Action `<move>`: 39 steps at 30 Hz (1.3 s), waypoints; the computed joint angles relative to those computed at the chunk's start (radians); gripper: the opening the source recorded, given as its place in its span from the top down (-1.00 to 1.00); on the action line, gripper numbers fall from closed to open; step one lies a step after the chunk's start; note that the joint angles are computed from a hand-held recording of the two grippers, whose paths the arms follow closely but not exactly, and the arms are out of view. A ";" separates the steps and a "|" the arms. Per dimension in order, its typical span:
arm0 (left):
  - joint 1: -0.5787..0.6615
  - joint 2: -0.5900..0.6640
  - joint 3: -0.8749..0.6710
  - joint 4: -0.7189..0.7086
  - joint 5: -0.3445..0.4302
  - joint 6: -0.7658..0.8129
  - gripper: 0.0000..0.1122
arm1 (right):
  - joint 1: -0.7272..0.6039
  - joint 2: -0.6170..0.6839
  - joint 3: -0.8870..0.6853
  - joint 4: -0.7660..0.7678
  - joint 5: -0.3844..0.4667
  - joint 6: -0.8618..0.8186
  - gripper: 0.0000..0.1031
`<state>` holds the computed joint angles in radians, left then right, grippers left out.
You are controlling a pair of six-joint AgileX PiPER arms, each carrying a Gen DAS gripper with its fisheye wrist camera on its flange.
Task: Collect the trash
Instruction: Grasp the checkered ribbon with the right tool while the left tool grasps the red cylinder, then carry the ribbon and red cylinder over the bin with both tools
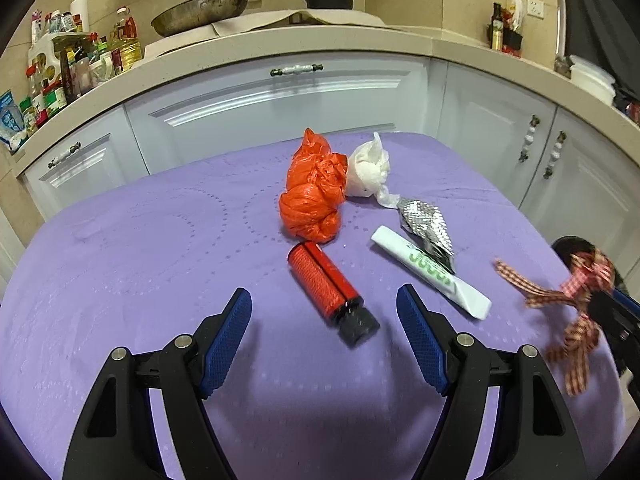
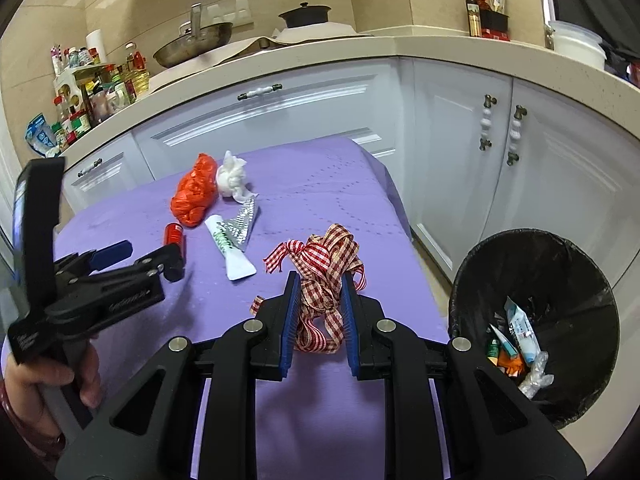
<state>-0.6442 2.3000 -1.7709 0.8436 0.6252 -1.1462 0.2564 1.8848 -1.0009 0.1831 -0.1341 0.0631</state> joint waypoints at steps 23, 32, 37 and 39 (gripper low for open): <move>0.022 -0.048 0.105 -0.075 -0.057 0.096 0.57 | -0.003 -0.007 0.031 -0.047 -0.011 0.050 0.62; 0.014 -0.117 0.220 0.029 -0.091 -0.013 0.57 | 0.011 -0.027 0.062 0.047 -0.027 -0.036 0.62; 0.000 -0.160 0.283 0.104 -0.103 -0.092 0.57 | 0.017 -0.055 0.099 0.108 -0.047 -0.090 0.62; -0.008 -0.180 0.309 0.137 -0.108 -0.128 0.57 | 0.016 -0.069 0.115 0.128 -0.055 -0.108 0.62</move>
